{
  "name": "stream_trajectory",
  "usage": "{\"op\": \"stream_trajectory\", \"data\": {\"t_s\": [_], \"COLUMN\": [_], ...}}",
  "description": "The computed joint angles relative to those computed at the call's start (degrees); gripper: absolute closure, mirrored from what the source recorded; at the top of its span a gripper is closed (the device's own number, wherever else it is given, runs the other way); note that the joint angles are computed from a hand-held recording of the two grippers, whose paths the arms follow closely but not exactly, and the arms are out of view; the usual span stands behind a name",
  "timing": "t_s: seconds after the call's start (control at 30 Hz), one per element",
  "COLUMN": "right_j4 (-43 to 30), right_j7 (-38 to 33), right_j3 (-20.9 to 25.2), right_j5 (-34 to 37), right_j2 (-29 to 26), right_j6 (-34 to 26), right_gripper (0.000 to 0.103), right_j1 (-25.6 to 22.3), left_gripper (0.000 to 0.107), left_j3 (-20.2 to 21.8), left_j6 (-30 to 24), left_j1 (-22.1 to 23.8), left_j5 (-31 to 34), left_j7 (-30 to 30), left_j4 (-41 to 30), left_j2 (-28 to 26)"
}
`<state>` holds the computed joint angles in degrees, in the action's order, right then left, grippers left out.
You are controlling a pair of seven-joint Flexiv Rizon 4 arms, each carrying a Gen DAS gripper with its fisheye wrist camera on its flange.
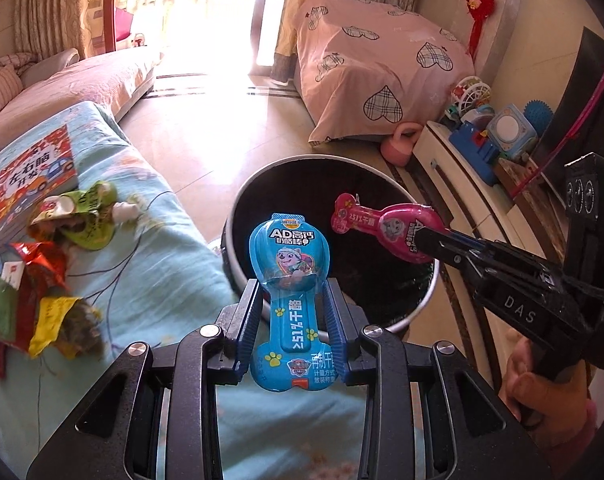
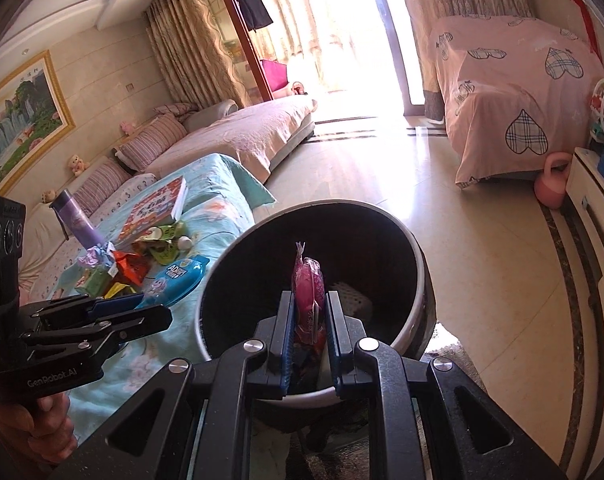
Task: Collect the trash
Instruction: 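Carry both candies over the bin and open both tools to drop them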
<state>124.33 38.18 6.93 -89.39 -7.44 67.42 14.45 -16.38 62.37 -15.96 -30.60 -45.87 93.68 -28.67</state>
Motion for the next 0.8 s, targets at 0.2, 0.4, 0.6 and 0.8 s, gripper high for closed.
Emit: {"op": "stream_trajectory", "data": {"t_s": [0.2,0.4,0.6,0.8], "right_j4": [-0.06,-0.21,-0.69,-0.52], "right_j7": [-1.50,-2.67,-4.00,0.93], "right_j3": [-0.51,-0.81,-1.21,-1.98], "right_j5": [0.98,1.96,3.35,-0.07], "right_j2": [-0.63,-1.06,-1.91,-2.05], "right_j6": [0.92,1.38,1.92,4.45], "right_gripper": [0.088,0.088,0.088,0.048], "right_j1": [-0.64,-0.93,-0.88,-1.97], "left_gripper": [0.077,0.077,0.077,0.038], "left_j3": [0.89,0.72,0.46,0.78], "left_j6": [-1.34,-1.95,-2.27,-2.72], "left_j1": [-1.15,-1.19,-1.29,-1.04], "left_j5": [2.31,3.15,3.37,3.41], "left_j7": [-2.32,-2.99,-3.28,-4.44], "left_j4": [-2.79,-3.34,-4.24,-4.14], "left_j2": [-2.21,-2.90,-3.47,-3.38]}}
